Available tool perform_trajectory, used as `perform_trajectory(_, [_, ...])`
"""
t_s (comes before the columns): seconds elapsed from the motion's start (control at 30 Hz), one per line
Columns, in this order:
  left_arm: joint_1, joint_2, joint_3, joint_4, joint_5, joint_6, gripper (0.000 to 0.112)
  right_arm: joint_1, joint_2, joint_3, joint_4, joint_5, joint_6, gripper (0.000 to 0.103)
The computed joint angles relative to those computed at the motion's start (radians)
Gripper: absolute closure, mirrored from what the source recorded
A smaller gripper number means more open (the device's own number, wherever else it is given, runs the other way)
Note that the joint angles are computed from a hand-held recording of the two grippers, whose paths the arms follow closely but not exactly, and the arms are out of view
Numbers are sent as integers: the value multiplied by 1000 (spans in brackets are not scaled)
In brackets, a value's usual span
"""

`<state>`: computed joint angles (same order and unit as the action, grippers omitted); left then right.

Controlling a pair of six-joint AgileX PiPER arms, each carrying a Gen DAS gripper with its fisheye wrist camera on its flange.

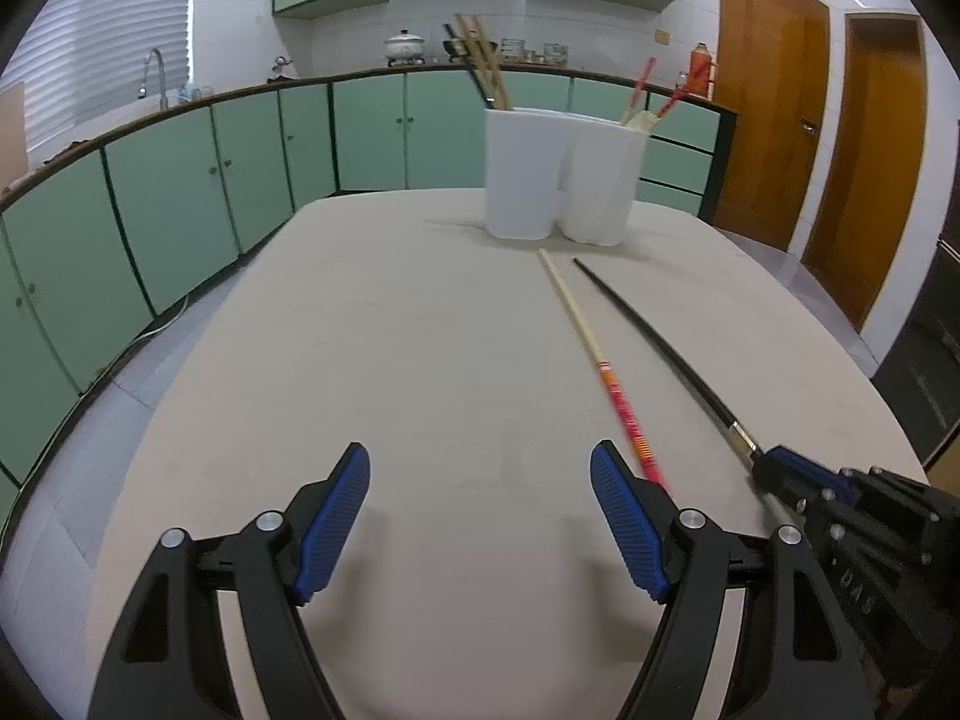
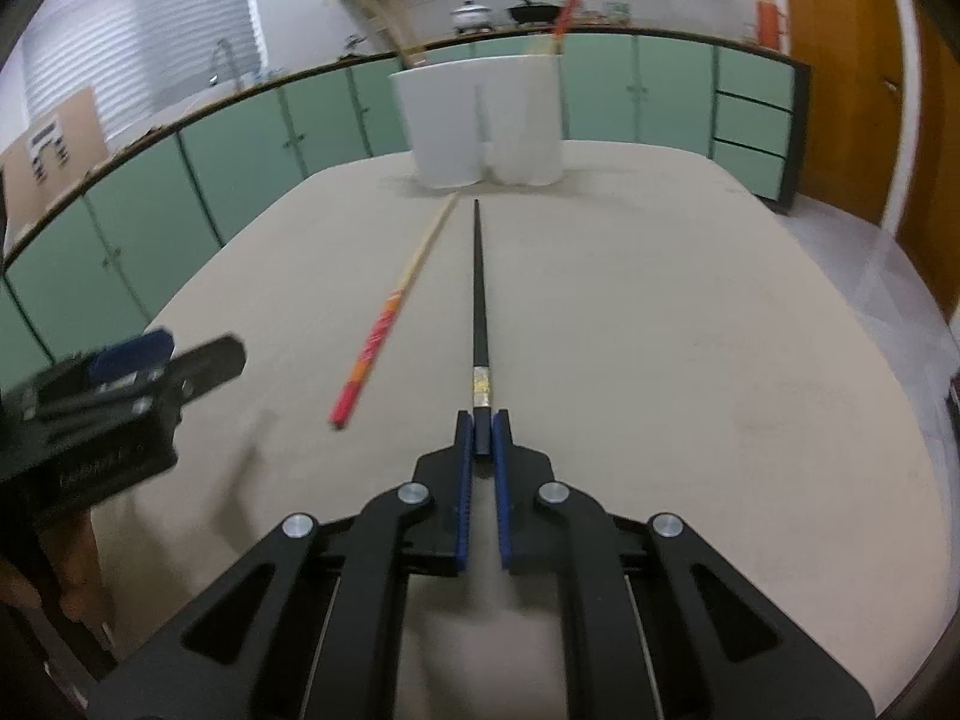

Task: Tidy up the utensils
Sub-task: 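Grasp the black chopstick with the right tool, then grasp the red-patterned wooden chopstick with the left tool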

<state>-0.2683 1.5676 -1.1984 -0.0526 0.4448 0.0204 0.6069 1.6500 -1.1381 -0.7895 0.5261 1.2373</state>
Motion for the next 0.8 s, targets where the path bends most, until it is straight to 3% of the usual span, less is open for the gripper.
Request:
perform_trajectory(0.27, [-100,37,-20,72,-1,-130,44,-51,-72,71,-79,10,113,97])
perform_trajectory(0.63, [-194,95,-61,372,34,-463,54,-82,-107,118,-144,-18,186,97])
perform_trajectory(0.73, [-207,99,-64,403,43,-487,56,-78,-117,129,-160,-19,211,97])
perform_trajectory(0.8, [-211,111,-79,386,57,-470,67,-72,-121,131,-172,-13,224,97])
